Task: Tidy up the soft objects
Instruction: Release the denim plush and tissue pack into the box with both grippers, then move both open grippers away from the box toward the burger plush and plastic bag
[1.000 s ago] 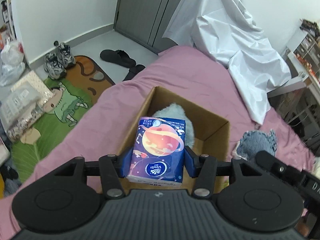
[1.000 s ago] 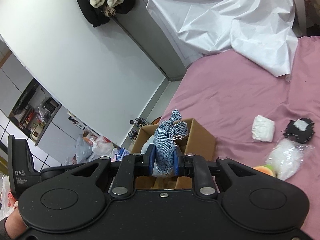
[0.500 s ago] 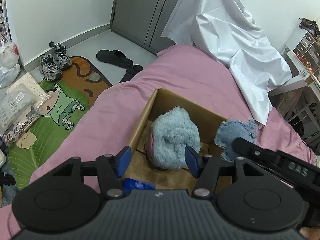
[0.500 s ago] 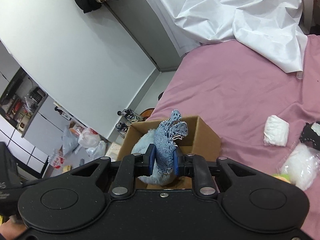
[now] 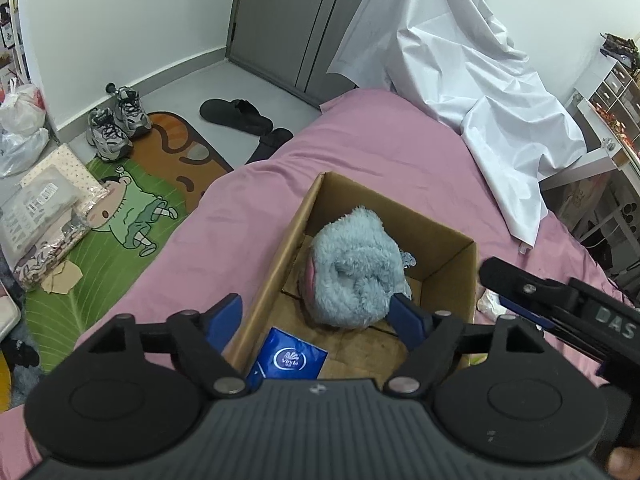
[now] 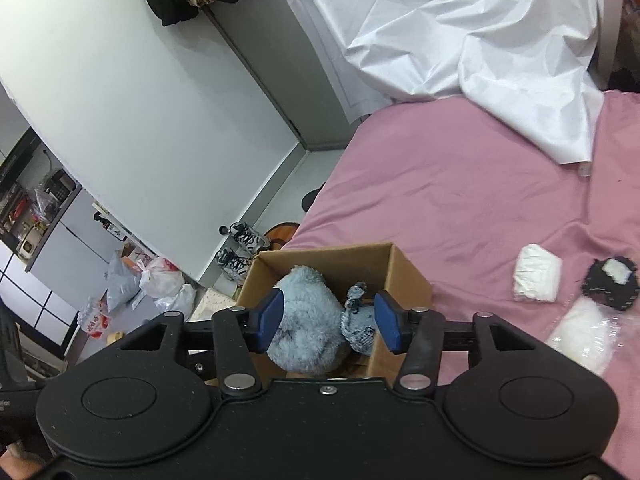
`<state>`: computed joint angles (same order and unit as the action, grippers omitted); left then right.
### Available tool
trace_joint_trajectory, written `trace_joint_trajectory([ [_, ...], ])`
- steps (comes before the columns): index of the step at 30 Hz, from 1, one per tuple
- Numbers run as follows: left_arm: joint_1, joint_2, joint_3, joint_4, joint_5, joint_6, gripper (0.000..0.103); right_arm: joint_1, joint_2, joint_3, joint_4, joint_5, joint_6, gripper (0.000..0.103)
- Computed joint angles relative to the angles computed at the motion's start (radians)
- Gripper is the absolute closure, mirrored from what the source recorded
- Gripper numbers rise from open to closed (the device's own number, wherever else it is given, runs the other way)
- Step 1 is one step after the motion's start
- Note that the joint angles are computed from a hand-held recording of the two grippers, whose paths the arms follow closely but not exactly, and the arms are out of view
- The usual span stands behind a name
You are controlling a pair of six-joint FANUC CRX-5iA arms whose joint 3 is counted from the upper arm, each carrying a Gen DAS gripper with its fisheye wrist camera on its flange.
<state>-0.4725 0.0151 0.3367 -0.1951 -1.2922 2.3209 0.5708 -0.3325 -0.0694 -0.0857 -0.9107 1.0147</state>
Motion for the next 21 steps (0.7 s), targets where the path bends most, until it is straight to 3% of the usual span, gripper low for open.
trace_joint_trajectory([
  [5, -0.022, -0.006, 0.003, -0.018, -0.007, 0.007, 0.016, -0.002, -0.041, -0.018, 0.025, -0.026, -0.022, 0.041],
  [8, -0.015, -0.028, -0.027, 0.014, 0.030, 0.004, 0.009, -0.005, -0.063, -0.026, 0.036, -0.052, -0.024, 0.031],
  [12, -0.030, -0.011, 0.001, 0.022, -0.008, -0.010, 0.008, -0.012, -0.106, -0.055, 0.058, -0.058, -0.045, 0.027],
  [15, -0.047, -0.002, 0.018, 0.025, -0.022, -0.018, 0.001, -0.017, -0.133, -0.073, 0.070, -0.067, -0.045, 0.020],
  [21, -0.088, 0.002, 0.035, 0.001, -0.032, 0.006, 0.001, -0.012, -0.196, -0.129, 0.126, -0.047, -0.115, 0.008],
])
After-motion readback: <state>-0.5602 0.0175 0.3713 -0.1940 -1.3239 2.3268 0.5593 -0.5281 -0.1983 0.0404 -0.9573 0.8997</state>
